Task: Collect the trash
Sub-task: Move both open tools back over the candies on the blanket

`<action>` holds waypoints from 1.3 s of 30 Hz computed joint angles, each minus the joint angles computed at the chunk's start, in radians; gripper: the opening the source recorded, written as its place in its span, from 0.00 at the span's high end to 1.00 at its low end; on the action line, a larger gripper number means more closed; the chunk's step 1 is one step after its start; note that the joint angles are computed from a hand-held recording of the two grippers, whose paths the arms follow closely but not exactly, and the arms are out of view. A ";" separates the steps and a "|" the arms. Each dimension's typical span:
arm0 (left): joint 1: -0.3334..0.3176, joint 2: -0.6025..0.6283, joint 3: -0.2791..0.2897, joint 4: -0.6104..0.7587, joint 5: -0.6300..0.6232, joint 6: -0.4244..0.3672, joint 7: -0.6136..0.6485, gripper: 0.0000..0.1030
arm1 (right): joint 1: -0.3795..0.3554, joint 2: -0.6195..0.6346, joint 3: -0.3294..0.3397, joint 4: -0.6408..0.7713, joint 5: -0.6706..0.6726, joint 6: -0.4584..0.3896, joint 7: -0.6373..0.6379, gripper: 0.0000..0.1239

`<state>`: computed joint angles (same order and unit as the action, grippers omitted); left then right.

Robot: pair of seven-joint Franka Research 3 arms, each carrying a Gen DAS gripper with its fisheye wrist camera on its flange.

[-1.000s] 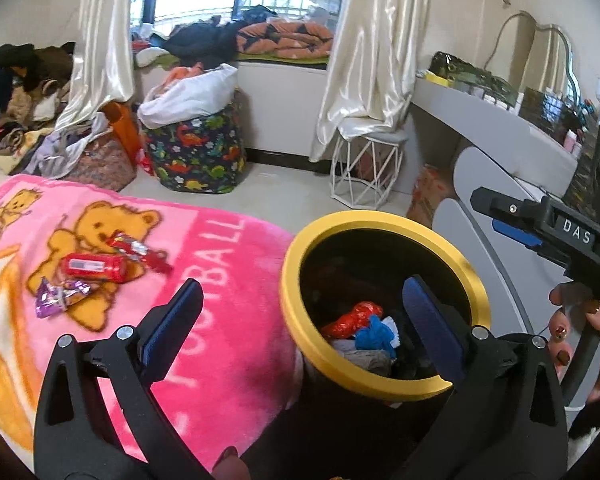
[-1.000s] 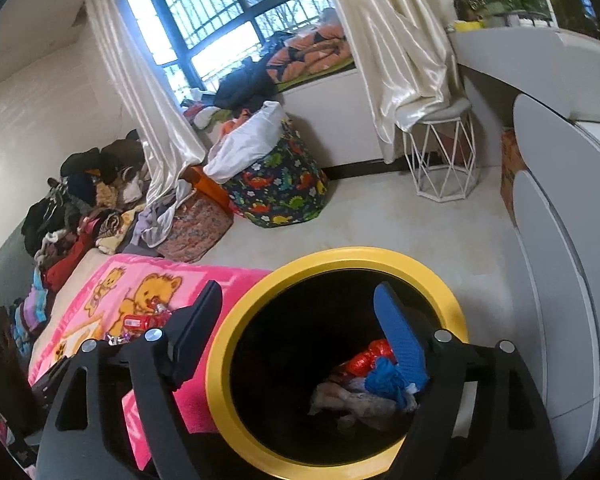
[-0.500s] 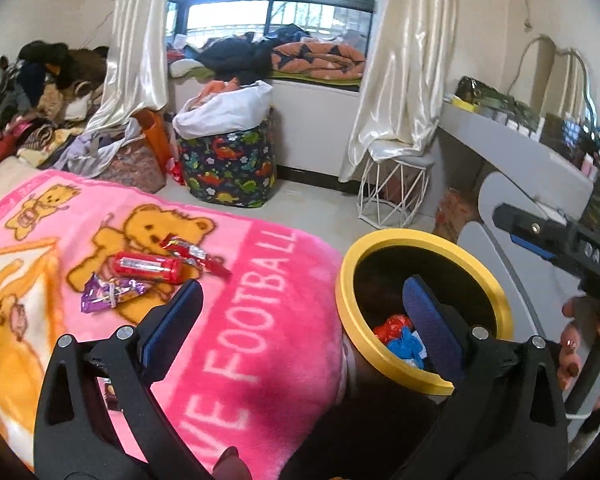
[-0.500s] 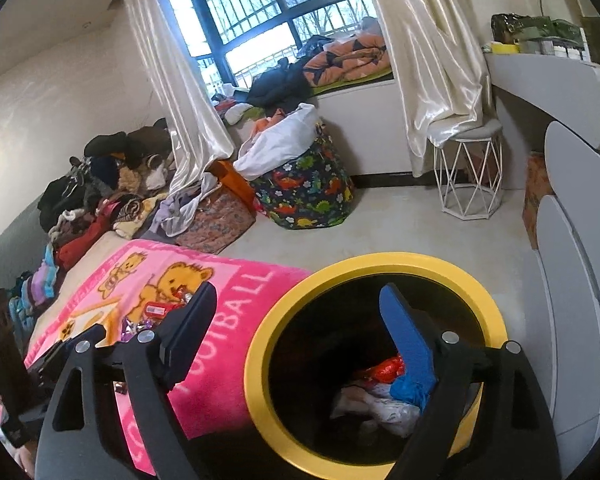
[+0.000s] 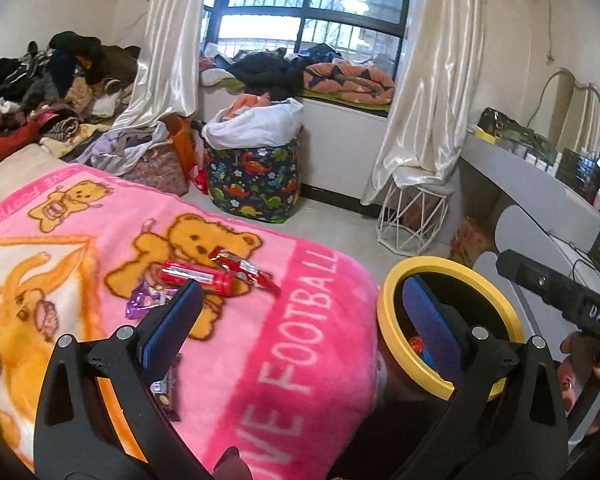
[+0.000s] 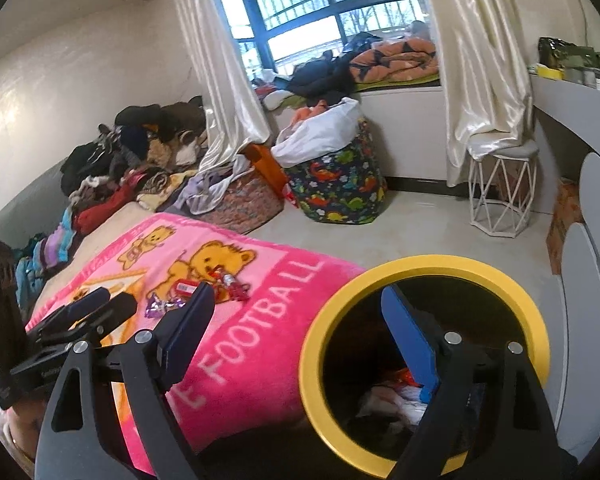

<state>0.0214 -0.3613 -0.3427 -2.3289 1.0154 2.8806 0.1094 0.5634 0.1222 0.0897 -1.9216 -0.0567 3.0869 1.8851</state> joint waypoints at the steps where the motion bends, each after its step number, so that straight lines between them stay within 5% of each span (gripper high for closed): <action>1: 0.004 -0.005 0.001 -0.004 0.005 0.000 -0.005 0.11 | 0.010 0.004 -0.007 0.006 -0.019 -0.001 0.013 0.33; 21: 0.083 -0.085 0.032 -0.116 -0.025 0.022 -0.030 0.11 | 0.060 0.163 0.022 0.228 0.034 -0.119 -0.123 0.33; 32: 0.130 -0.130 0.060 -0.189 -0.112 0.034 0.028 0.11 | 0.109 0.351 0.001 0.497 0.033 -0.281 -0.184 0.33; 39: 0.170 -0.096 0.070 -0.197 -0.154 0.073 0.079 0.11 | 0.126 0.553 -0.008 0.816 0.056 -0.474 -0.207 0.39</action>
<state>0.1912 -0.4569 -0.2724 -2.5263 0.8616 2.9534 0.1883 0.6893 0.6757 0.0815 -1.1056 -0.0010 2.6131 1.6785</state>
